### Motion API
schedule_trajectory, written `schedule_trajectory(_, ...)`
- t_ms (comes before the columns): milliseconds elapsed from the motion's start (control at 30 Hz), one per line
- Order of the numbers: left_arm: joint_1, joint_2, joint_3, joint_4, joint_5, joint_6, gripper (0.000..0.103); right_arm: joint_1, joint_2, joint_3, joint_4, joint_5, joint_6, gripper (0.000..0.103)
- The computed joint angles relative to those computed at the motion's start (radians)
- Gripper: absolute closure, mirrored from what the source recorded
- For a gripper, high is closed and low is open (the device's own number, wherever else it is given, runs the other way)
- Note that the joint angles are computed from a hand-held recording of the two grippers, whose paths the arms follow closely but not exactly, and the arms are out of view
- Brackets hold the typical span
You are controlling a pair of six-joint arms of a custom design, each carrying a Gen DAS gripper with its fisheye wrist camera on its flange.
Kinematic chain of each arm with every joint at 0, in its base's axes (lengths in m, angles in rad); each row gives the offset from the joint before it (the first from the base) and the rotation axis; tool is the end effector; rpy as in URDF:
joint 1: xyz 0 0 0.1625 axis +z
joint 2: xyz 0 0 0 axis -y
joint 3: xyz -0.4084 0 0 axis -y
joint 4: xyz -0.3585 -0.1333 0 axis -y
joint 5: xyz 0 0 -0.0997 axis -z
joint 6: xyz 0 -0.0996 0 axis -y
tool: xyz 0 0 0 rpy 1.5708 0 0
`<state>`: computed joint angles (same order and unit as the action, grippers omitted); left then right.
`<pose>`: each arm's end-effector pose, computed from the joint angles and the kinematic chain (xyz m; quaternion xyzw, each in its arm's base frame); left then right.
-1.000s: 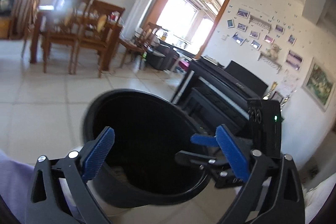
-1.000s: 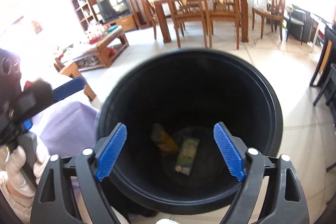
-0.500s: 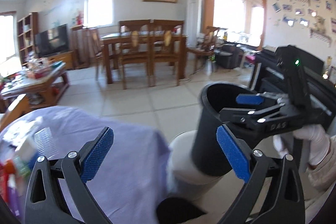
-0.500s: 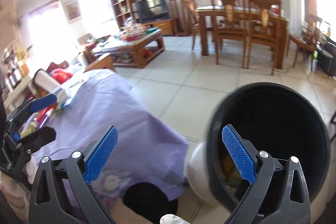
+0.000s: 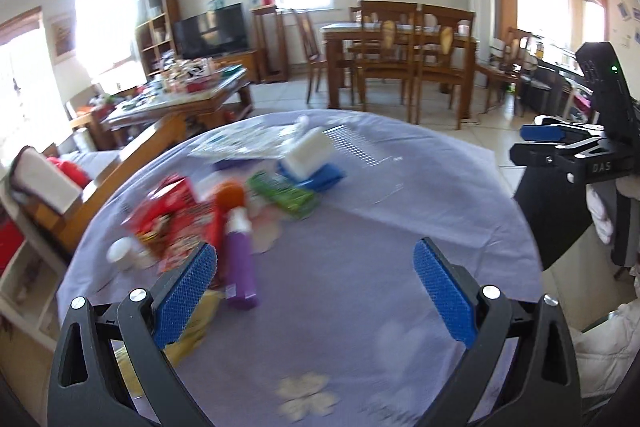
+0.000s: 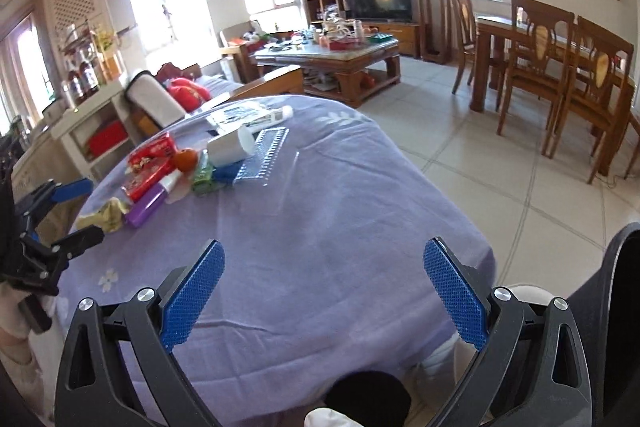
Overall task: Collect trash
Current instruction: 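Grasp the yellow-green soy milk wrapper with the left tool while the right tool grasps the clear plastic tray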
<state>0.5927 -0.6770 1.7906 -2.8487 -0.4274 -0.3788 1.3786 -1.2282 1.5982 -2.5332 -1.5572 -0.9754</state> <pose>-0.3574 -0.5107 0.0722 0.2050 0.8139 -0.3921 0.3765 0.0157 -0.6242 0.3906 0.3669 -0.8833 0.2471 0.1555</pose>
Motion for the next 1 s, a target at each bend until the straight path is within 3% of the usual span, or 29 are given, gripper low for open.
schedule_trajectory(167, 0.02, -0.119, 0.093, 0.234, 0.021, -0.185, 0.005, 0.045, 0.051, 0.013, -0.022, -0.033, 0.013, 0.005)
schedule_trajectory(300, 0.051, -0.204, 0.144, 0.34, -0.008, -0.246, 0.005, 0.079, 0.104, -0.002, -0.027, -0.064, 0.033, 0.005)
schedule_trajectory(433, 0.068, -0.249, 0.185, 0.318, -0.056, -0.254, 0.005, 0.108, 0.16, -0.032, -0.025, -0.09, 0.061, 0.005)
schedule_trajectory(833, 0.123, -0.245, 0.192, 0.155, -0.203, -0.078, 0.006, 0.165, 0.336, -0.182, -0.023, -0.205, 0.136, 0.005)
schedule_trajectory(900, 0.126, -0.245, 0.194, 0.133, -0.216, -0.065, 0.014, 0.168, 0.36, -0.209, -0.01, -0.221, 0.148, 0.005)
schedule_trajectory(967, 0.134, -0.249, 0.183, 0.183, -0.225, -0.1, 0.038, 0.171, 0.38, -0.23, 0.0, -0.231, 0.151, 0.01)
schedule_trajectory(1000, 0.139, -0.25, 0.176, 0.208, -0.233, -0.118, 0.04, 0.173, 0.389, -0.241, 0.01, -0.238, 0.153, 0.012)
